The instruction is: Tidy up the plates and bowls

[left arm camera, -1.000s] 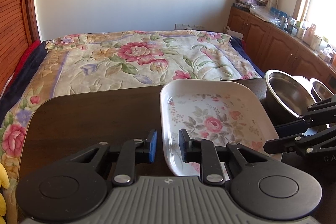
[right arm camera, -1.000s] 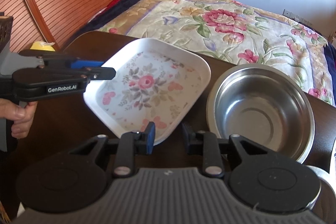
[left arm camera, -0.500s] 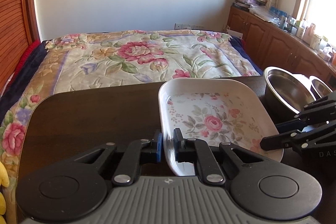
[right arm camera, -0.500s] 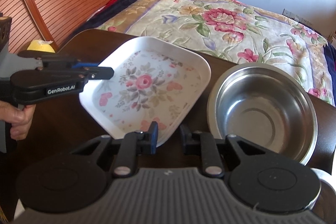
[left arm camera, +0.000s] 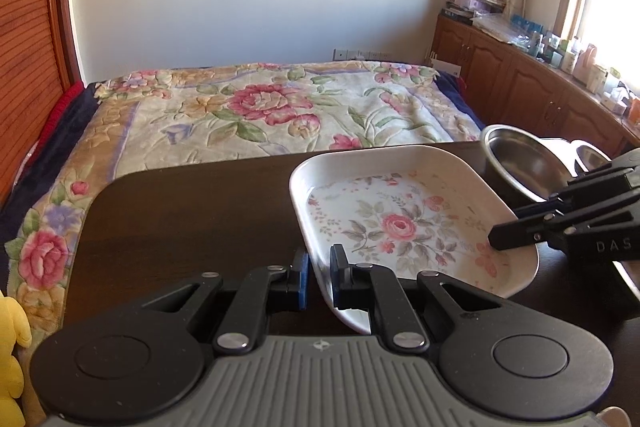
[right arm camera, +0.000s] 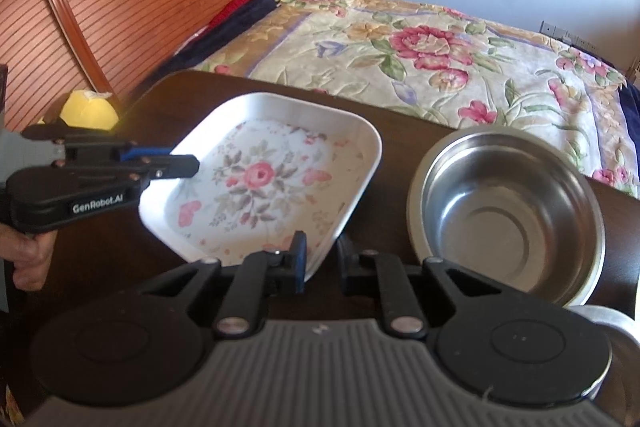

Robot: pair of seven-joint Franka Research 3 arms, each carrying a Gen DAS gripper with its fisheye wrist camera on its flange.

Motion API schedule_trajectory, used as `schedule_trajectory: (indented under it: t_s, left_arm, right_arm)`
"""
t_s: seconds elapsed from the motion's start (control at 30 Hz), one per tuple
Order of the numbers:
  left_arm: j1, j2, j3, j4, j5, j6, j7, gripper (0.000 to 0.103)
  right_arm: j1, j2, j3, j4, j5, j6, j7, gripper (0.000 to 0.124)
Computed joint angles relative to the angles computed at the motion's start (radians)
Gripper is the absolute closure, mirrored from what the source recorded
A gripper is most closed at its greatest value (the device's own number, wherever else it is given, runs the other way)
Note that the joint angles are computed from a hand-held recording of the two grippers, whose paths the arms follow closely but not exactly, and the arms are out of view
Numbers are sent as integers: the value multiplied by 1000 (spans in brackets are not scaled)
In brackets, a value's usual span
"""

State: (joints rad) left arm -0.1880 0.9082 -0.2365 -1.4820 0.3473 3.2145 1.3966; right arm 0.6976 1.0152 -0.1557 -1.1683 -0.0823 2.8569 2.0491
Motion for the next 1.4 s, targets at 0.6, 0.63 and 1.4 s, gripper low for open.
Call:
schedule_trajectory:
  t_s: [0.6,0.63,1.4]
  left_arm:
    - [-179,-217,212,-265,-10,160,-84,90]
    - [-189,-226,221,-276,-15,166,-82,90]
    - [-295,-380,260,-564,-223,302,85,90]
  right_arm:
    - [119,-173,-124,-301,22,206,34,107]
    - [130,-182,-135,-318,26,217,34,107]
    - [349,-301,-291,-604,254,392,-99,107]
